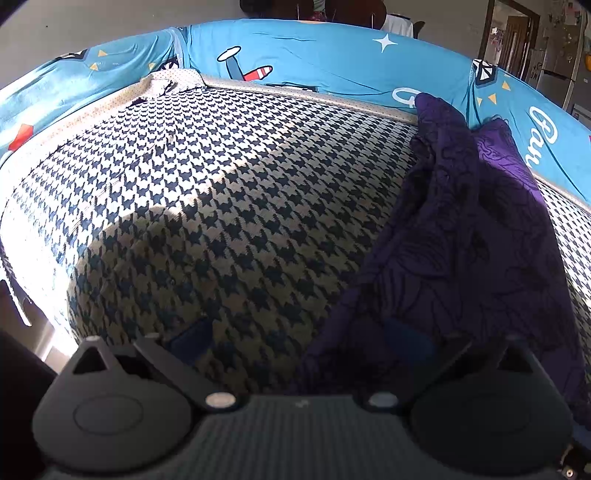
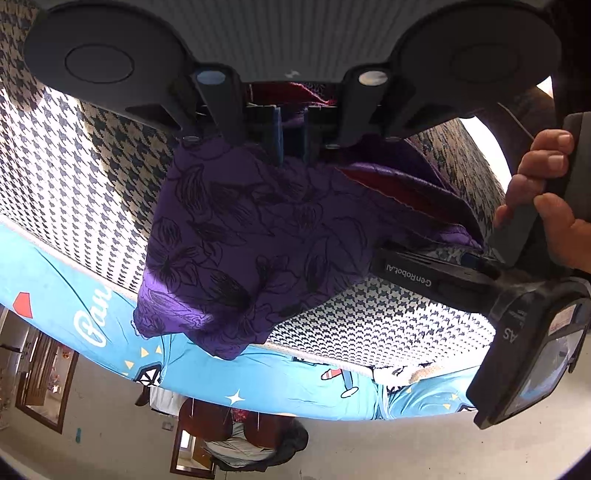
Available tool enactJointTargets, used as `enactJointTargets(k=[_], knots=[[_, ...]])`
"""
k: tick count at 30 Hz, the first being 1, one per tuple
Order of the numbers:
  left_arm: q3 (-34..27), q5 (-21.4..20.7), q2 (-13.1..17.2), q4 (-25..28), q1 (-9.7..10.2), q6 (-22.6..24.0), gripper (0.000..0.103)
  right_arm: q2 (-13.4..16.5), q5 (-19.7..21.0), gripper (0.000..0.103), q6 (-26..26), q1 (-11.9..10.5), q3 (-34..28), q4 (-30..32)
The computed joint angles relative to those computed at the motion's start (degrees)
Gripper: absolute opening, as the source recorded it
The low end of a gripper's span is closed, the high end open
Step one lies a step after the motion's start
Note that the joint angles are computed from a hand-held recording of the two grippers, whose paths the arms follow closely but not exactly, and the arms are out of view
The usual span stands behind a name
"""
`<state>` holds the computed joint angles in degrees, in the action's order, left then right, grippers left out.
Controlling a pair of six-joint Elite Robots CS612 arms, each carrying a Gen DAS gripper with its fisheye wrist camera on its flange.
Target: Fold clothes
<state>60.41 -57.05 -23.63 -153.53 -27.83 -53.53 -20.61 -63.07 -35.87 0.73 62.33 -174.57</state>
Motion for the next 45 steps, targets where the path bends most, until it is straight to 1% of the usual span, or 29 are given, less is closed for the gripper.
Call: enactJointTargets(k=[3,5,8,10,13,14,15,18,21,23,26,30,35,38,40,42,45], knots=[[0.18,-0.17,-0.11,0.05,0.07,-0.66,0.103,-0.86,-1.2,0.01,-0.48,-0.19,1.21,2.59],[0.25,-0.23,-0.14,0.05,0.09,-0.8,0.103,-1.51,-1.72,0.011,0.31,-0.49,2.1,5.08],[0.09,-0.16,-0.1,0.61,0.07,-0.7,0.103,-2.22,-1.02,0.014,2.86,-1.11,3.22,7.39],[-0.19,0.05,-0.04,1.66,0.05,-0.87,0.103,-2.7,-0.86,0.015,3.18,-1.3,3.71,9.08],[-0.25,0.31,-0.09,2.72,0.1,-1.74,0.103,-3.18,-1.74,0.018,3.67,-1.35,3.73,13.48],[-0.07,0.38,-0.15,2.34,0.12,-2.03,0.103,-3.24,-2.19,0.018,4.1,-1.35,3.63,15.01],[0.18,0.49,-0.22,1.71,0.12,-2.31,0.103,-3.37,-1.58,0.018,4.15,-1.52,3.95,14.86],[1.12,0.94,-0.35,-2.54,0.07,-1.94,0.103,-3.88,1.78,0.018,3.73,-2.24,5.44,12.3],[0.58,1.27,0.11,-4.44,0.0,-0.21,0.103,-4.16,5.23,0.018,3.44,-2.79,6.03,10.09],[0.12,0.92,0.51,-6.33,0.01,1.42,0.103,-4.19,6.26,0.018,3.66,-2.99,6.11,8.71],[-0.88,2.01,1.12,-6.81,-0.22,3.58,0.103,-4.29,7.22,0.018,5.35,-3.32,6.21,7.13],[-1.89,2.12,1.59,-5.25,-0.23,3.08,0.103,-4.22,6.94,0.018,7.76,-3.52,6.34,3.87],[-1.94,2.84,1.69,-4.86,-0.4,3.33,0.103,-4.01,4.09,0.018,8.06,-3.18,6.8,-2.5],[-1.84,3.18,1.64,-4.79,-0.48,3.77,0.103,-3.72,4.64,0.018,9.64,-3.28,6.55,-4.63],[-1.83,3.06,1.62,-4.67,-0.48,3.84,0.103,-3.16,3.2,0.02,9.97,-2.97,5.92,-5.75],[-1.82,2.95,1.6,-4.54,-0.48,3.91,0.103,-2.2,1.26,0.026,10.59,-2.61,4.89,-7.09],[-1.85,2.79,1.58,-4.25,-0.48,3.98,0.103,-1.3,0.91,0.033,11.38,-2.62,2.99,-3.95]])
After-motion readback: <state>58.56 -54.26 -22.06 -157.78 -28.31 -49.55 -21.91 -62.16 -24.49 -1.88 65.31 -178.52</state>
